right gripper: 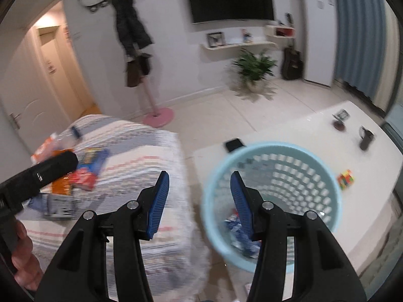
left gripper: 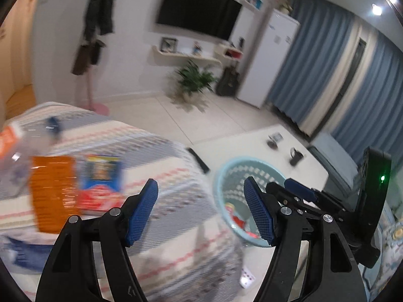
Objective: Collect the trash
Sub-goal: 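Open both tools to drop the pink bag and carton into the basket, then move both tools back toward the orange packet and carton on the table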
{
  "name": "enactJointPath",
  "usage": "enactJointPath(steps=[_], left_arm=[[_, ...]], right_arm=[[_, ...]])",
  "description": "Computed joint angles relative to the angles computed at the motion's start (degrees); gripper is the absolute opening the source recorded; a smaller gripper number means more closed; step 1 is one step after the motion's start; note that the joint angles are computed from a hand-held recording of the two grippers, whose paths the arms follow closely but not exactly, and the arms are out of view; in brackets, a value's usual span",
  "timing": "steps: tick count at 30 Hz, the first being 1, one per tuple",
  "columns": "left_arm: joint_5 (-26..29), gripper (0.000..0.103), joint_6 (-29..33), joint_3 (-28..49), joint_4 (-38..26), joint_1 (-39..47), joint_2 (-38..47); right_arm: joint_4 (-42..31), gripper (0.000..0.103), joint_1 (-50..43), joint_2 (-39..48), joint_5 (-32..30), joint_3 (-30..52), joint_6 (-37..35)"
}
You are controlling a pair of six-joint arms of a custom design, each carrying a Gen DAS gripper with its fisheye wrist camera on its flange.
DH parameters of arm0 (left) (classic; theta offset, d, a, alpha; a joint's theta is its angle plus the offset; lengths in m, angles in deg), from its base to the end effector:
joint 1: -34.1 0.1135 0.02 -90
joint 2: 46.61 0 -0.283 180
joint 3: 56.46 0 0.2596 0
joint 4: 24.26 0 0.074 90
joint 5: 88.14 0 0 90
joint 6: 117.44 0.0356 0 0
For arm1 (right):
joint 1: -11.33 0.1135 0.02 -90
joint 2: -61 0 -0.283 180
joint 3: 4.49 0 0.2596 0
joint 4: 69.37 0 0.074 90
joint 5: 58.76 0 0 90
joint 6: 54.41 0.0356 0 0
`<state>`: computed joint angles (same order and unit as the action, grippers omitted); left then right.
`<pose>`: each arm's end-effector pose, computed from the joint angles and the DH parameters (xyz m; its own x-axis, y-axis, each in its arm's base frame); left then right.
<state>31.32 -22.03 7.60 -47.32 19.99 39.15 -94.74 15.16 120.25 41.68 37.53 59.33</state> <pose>0.3011 -0.0937 0.2258 -0.6279 0.2425 -0.7396 0.6129 0.7397 -0.2778 0.2035 0.0072 0.2060 -0.5911 0.3572 -0.7232 0.3336 0.9246 0.1841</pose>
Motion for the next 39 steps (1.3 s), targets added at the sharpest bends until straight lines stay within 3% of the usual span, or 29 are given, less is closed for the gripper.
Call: enactJointPath(steps=[7,9,12,21,27,36,39], left_arm=[[6.65,0.069,4.16,2.63,-3.64,18.12,-2.02],[7.57,0.069,5.04,3.74,-4.07,22.82,-1.22],[9.93,0.069,6.06,6.22,-5.51,28.98,1.47],[13.48,0.069,8.75,13.75,-10.52,40.74,11.25],[12.87,0.069,11.55,14.74,-12.17,41.48,13.67],[14.13,0.069,18.61,7.62,-14.36,42.96,12.26],[14.86,0.069,19.96,6.63,-15.18,43.93,11.85]], right_arm=[[3.79,0.046,15.44,9.74,5.92,7.46,2.51],[5.04,0.036,17.94,12.66,5.88,9.31,2.58],[7.11,0.030,20.96,18.71,4.53,13.24,2.10],[8.70,0.029,22.61,33.06,-4.79,23.96,1.02],[8.94,0.029,24.70,33.43,-7.00,22.38,1.09],[12.16,0.030,27.46,28.56,-12.68,15.48,4.46],[12.14,0.030,30.54,27.65,-10.93,15.00,5.33]])
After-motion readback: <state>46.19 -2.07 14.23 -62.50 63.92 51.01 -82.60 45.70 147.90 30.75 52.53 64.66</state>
